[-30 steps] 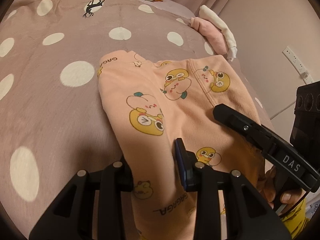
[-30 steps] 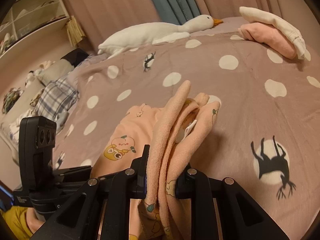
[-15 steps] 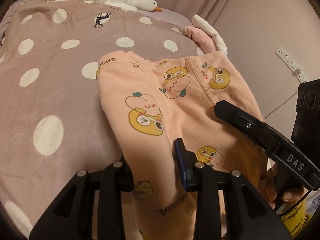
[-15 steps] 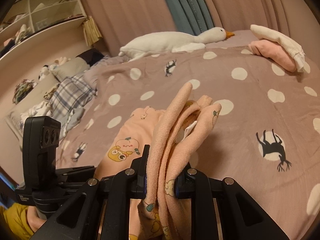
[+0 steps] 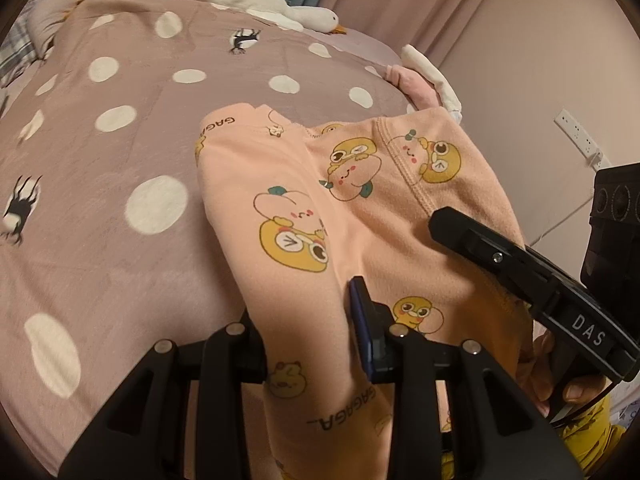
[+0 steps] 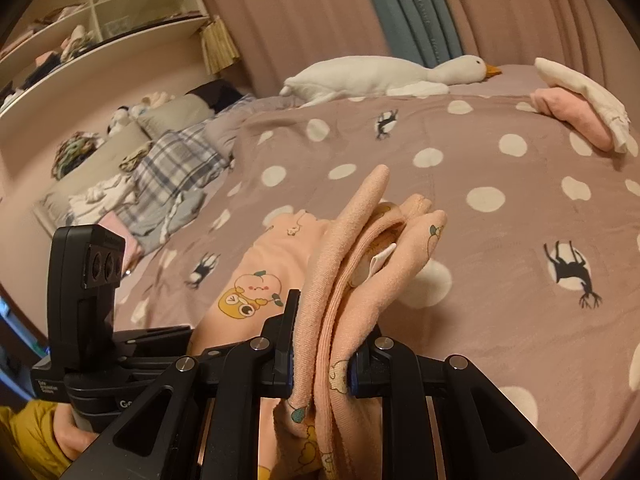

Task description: Fold small clothes

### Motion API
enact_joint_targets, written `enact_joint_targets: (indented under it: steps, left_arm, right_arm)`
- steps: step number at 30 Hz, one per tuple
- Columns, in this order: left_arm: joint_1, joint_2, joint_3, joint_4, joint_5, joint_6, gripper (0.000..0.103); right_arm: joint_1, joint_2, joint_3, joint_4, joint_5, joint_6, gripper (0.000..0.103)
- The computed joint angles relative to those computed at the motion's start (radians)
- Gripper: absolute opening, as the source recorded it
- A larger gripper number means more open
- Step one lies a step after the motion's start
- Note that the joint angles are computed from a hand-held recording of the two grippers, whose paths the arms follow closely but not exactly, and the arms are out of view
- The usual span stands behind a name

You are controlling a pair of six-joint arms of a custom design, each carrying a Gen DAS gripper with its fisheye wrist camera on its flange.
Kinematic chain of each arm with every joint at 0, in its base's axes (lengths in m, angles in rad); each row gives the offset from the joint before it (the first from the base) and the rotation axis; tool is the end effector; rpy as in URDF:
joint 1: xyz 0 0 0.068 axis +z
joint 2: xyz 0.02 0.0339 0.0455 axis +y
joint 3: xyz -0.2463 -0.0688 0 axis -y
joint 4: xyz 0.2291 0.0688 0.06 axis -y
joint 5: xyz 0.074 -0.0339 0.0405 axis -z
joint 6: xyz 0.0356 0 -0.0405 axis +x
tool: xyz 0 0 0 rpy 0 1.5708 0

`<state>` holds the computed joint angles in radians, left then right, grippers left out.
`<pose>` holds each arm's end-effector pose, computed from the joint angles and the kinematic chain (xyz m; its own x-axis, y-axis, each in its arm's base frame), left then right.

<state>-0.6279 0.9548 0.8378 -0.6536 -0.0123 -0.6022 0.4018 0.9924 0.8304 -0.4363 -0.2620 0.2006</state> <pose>0.1547 -0.1118 0.2710 -0.7932 -0.1241 -0.5961 0.1589 0.9029 -0.3994 0.1903 0.0909 0.2810 -0.6225 -0.0554 -0.7807 -0.4599 0.8330 0.3076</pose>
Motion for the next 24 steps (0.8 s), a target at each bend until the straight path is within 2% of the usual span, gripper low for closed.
enact_joint_targets:
  steps: [9, 18, 24]
  left_arm:
    - [-0.018, -0.168, -0.036, -0.098, -0.055, -0.052, 0.031]
    - [-0.001, -0.257, -0.042, -0.144, -0.05, -0.064, 0.031]
    - [0.051, -0.279, -0.043, -0.146, -0.008, -0.04, 0.031]
  right_arm:
    - [0.128, -0.021, 0.013, -0.015, 0.065, 0.022, 0.02]
    - [0.21, -0.021, 0.043, -0.027, 0.13, 0.025, 0.02]
    - [0.25, -0.009, 0.069, -0.036, 0.17, 0.022, 0.02]
